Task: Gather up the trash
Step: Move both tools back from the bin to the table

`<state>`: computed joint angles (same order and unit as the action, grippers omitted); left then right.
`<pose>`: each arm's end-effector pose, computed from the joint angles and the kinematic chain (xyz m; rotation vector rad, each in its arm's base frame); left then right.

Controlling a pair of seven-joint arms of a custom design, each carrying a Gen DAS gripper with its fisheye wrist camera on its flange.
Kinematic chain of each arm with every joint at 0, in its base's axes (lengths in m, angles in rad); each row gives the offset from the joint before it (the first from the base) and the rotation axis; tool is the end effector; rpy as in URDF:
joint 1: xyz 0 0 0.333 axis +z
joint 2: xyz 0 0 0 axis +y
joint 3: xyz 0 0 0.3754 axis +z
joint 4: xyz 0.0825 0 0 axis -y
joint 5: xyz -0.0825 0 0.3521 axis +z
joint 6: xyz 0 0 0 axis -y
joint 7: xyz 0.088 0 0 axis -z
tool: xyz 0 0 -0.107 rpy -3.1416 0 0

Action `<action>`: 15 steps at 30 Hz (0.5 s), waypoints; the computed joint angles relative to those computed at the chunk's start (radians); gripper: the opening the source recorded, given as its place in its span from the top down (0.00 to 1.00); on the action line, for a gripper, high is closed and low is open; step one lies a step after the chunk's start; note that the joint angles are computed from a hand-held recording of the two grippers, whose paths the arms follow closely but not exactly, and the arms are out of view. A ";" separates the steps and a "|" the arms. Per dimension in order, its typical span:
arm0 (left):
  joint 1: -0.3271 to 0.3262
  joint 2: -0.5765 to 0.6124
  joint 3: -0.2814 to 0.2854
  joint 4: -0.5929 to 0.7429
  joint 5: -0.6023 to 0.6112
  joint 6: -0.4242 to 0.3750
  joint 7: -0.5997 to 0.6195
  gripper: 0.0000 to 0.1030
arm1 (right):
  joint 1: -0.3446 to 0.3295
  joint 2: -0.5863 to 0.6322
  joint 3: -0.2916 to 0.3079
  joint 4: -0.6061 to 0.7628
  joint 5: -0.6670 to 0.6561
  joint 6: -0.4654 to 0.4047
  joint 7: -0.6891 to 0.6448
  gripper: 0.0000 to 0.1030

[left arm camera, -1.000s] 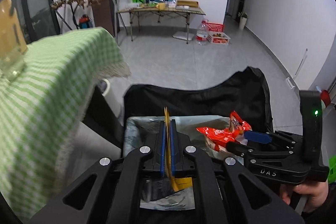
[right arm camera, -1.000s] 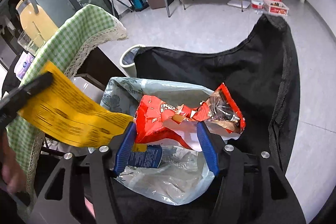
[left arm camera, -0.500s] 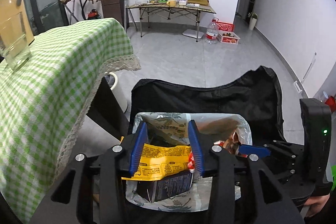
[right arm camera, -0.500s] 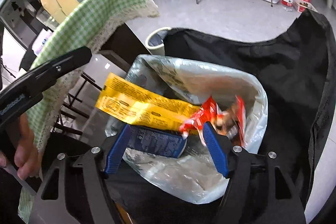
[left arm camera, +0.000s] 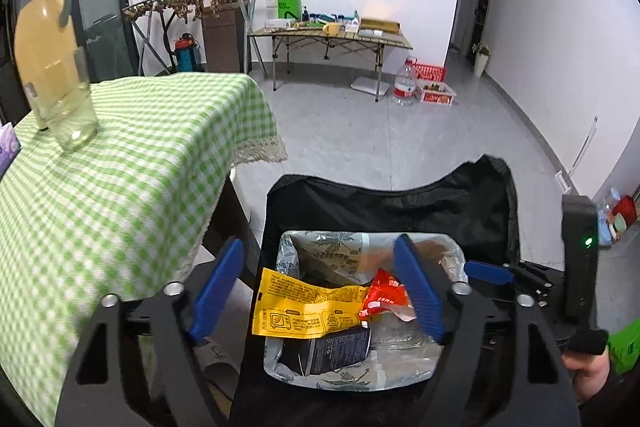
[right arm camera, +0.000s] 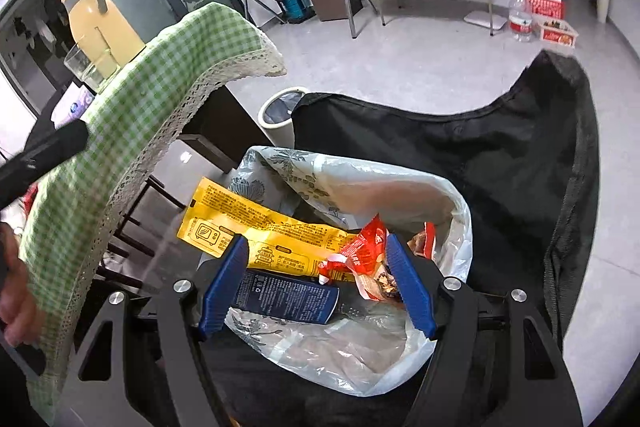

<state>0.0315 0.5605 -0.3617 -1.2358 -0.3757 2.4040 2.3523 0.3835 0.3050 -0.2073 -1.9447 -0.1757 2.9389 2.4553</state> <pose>0.7407 -0.1633 0.5900 -1.0098 2.4807 -1.0661 0.6367 0.1406 0.4850 -1.2478 2.1451 -0.4124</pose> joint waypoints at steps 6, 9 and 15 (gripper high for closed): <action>0.064 -0.033 -0.019 0.005 -0.080 -0.025 0.046 0.15 | 0.035 0.012 -0.026 0.124 -0.146 -0.178 0.078 0.33; 0.098 -0.056 -0.017 -0.007 -0.131 -0.018 0.077 0.14 | 0.033 0.013 -0.010 0.180 -0.213 -0.230 0.105 0.33; 0.167 -0.087 0.000 -0.002 -0.239 0.004 0.126 0.09 | 0.030 0.047 0.037 0.324 -0.285 -0.321 0.105 0.33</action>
